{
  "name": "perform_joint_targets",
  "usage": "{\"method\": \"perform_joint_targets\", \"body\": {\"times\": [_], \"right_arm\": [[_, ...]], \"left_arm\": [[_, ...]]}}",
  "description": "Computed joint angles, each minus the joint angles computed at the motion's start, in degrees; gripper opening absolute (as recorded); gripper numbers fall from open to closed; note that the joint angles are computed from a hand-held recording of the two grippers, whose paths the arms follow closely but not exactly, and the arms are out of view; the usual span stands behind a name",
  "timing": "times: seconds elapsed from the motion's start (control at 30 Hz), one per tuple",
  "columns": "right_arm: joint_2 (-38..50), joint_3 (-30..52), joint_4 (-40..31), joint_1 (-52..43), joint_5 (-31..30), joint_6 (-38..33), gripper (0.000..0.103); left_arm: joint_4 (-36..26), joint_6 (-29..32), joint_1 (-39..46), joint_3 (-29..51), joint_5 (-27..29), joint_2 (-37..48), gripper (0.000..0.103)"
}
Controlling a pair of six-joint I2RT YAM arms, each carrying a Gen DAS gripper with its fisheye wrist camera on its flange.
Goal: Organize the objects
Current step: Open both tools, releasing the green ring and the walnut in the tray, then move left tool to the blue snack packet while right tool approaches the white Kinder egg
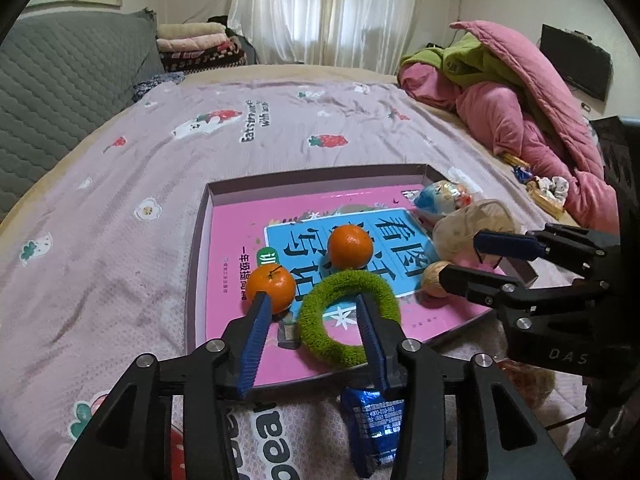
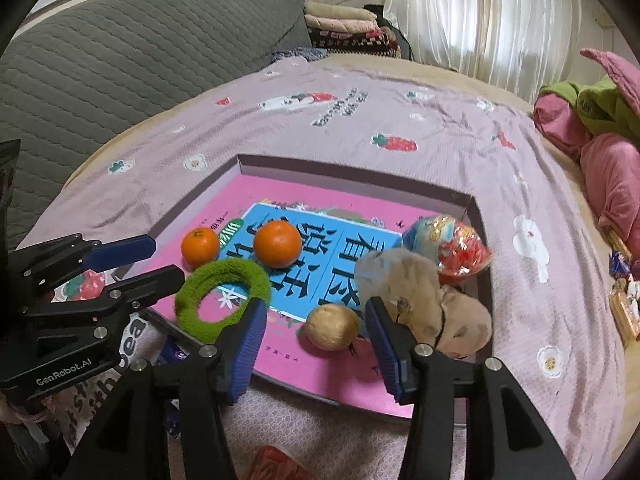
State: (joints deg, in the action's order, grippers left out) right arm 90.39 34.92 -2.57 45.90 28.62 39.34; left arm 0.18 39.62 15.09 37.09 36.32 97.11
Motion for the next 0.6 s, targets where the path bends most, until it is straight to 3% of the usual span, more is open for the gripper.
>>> {"method": "perform_joint_targets", "body": {"times": [0.2,0.6], "right_arm": [[-3.77,-0.58,-1.83,2.47,3.46,0.34,0.061],[-11.16,-3.48,-5.31,7.74,8.53,3.43,0.070]], "left_arm": [[-1.91,0.85,1.96,-0.72,2.49,-2.58,0.058],[-4.05,2.22,3.70,-3.36,4.03,-7.52,0.064]]}}
